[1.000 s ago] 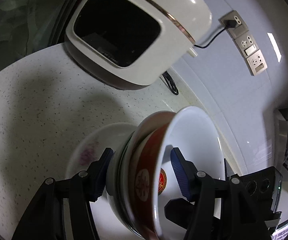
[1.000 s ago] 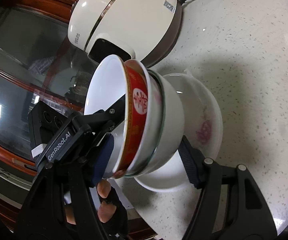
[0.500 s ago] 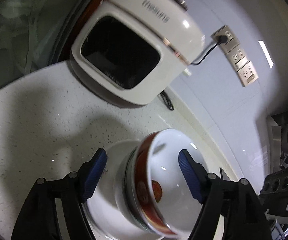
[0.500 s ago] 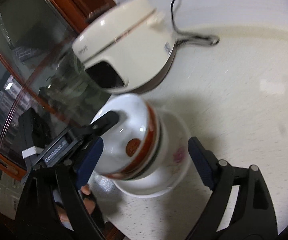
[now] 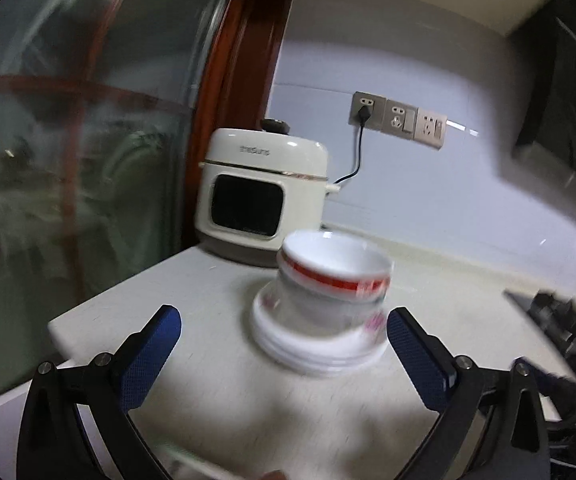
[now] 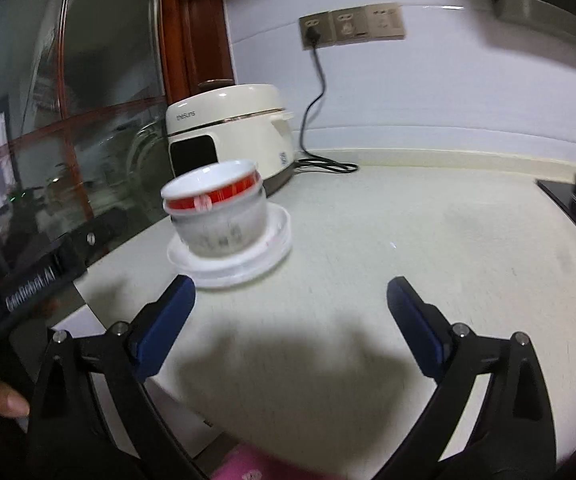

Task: Organize plates and bowls

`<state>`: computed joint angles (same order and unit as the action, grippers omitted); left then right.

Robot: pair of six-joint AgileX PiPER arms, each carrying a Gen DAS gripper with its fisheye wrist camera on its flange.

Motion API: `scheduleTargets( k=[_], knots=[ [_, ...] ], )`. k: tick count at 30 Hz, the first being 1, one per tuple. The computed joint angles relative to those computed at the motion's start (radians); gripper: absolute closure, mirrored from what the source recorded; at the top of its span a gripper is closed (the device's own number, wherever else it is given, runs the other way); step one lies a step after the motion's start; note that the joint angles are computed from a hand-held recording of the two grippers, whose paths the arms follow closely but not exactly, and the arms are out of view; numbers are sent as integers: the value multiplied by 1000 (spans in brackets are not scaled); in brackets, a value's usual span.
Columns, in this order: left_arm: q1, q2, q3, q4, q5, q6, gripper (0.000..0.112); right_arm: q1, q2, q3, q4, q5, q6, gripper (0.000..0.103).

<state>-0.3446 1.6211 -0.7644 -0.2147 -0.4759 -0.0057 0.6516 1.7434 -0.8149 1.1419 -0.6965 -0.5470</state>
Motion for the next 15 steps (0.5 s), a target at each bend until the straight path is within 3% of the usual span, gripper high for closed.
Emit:
scheduleTargets(
  k=[2, 6, 8, 15],
  knots=[
    [-35, -13, 72, -80, -54, 77, 9, 41, 14, 45, 12, -69, 48, 5],
    [1, -40, 126, 92, 26, -79, 9, 111, 46, 102, 59, -173, 87, 5],
    [-15, -25, 138, 56, 17, -37, 9, 143, 54, 133, 76, -217, 111, 5],
    [-33, -13, 184, 47, -17, -11, 9, 186, 76, 158, 85, -298, 143, 5]
  ],
)
